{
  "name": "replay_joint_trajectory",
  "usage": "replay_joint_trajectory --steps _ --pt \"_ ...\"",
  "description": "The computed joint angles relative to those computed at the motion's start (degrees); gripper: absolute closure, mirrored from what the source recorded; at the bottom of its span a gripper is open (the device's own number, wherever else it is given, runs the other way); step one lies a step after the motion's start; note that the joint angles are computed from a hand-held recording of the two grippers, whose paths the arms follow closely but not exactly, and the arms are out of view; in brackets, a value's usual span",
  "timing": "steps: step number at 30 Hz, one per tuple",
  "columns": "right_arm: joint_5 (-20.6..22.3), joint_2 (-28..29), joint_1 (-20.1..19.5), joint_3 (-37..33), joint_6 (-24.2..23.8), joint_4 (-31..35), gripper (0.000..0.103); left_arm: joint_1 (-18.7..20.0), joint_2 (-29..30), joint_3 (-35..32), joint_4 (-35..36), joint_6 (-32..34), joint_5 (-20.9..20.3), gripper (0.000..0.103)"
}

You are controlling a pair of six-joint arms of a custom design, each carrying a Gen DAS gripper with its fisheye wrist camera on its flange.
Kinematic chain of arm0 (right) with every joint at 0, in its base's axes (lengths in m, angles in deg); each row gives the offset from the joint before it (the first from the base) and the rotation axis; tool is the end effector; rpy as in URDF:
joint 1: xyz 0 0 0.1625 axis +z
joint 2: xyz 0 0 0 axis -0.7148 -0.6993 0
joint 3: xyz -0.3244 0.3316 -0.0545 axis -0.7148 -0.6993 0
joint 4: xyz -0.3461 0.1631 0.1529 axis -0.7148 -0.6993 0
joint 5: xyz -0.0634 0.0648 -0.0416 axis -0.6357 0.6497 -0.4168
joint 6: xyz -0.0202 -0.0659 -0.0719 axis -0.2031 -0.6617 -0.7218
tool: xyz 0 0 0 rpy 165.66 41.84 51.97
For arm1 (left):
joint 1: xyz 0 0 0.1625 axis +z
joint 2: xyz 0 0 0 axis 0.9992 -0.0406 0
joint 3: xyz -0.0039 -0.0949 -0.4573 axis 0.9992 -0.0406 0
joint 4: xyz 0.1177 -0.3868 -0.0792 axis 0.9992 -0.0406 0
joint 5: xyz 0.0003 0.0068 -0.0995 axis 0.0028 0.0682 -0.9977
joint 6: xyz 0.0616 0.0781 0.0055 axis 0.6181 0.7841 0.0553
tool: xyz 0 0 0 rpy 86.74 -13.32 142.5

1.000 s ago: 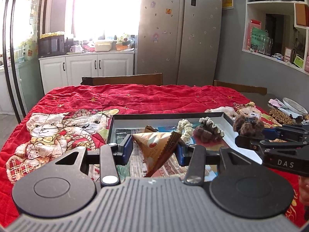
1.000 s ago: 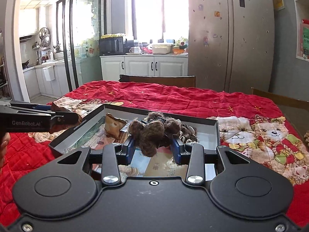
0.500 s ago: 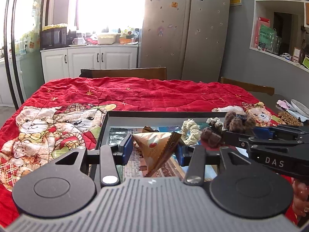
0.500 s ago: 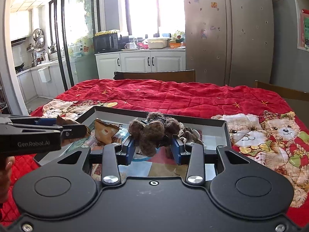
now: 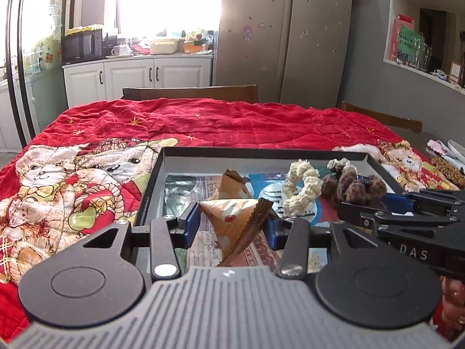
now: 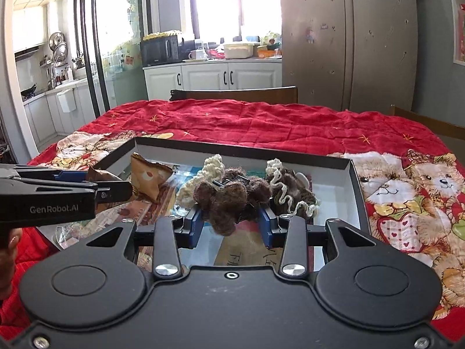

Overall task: Organize objects
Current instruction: 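Carry the paper item with the left tool into the box while the right tool carries the fuzzy clip, then lower and open the left tool in the box while the right tool releases the fuzzy clip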

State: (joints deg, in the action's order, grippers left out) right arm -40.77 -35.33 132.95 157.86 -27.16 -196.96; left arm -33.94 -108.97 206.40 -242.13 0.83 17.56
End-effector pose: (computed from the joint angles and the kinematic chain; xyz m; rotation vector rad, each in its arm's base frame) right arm 0.1047 -0.4918 0.0137 0.9565 -2.3380 1.0246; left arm -0.0544 -0.4348 0.0725 0.4033 2.1475 -1.2119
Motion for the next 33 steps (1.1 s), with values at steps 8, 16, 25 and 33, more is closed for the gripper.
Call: replay_joint_trajectory --steps 8,16,25,33 --pt "-0.7 0.0 -0.2 -0.7 0.5 2.1 0.065 0.6 0.6 -0.6 1.0 0.5 0.0 0.054" --pt "-1.4 0.1 -0.4 -1.5 0.9 3.8 0.065 1.1 0.9 -1.1 2.0 0.6 -0.1 0.054" --pt "-2.1 0.2 -0.3 -1.7 0.5 4.8 0.065 1.6 1.2 -1.5 2.9 0.9 0.1 0.054" --pt "-2.9 0.3 -0.1 -2.2 0.2 5.6 0.065 1.9 1.4 -2.0 3.1 1.5 0.6 0.053"
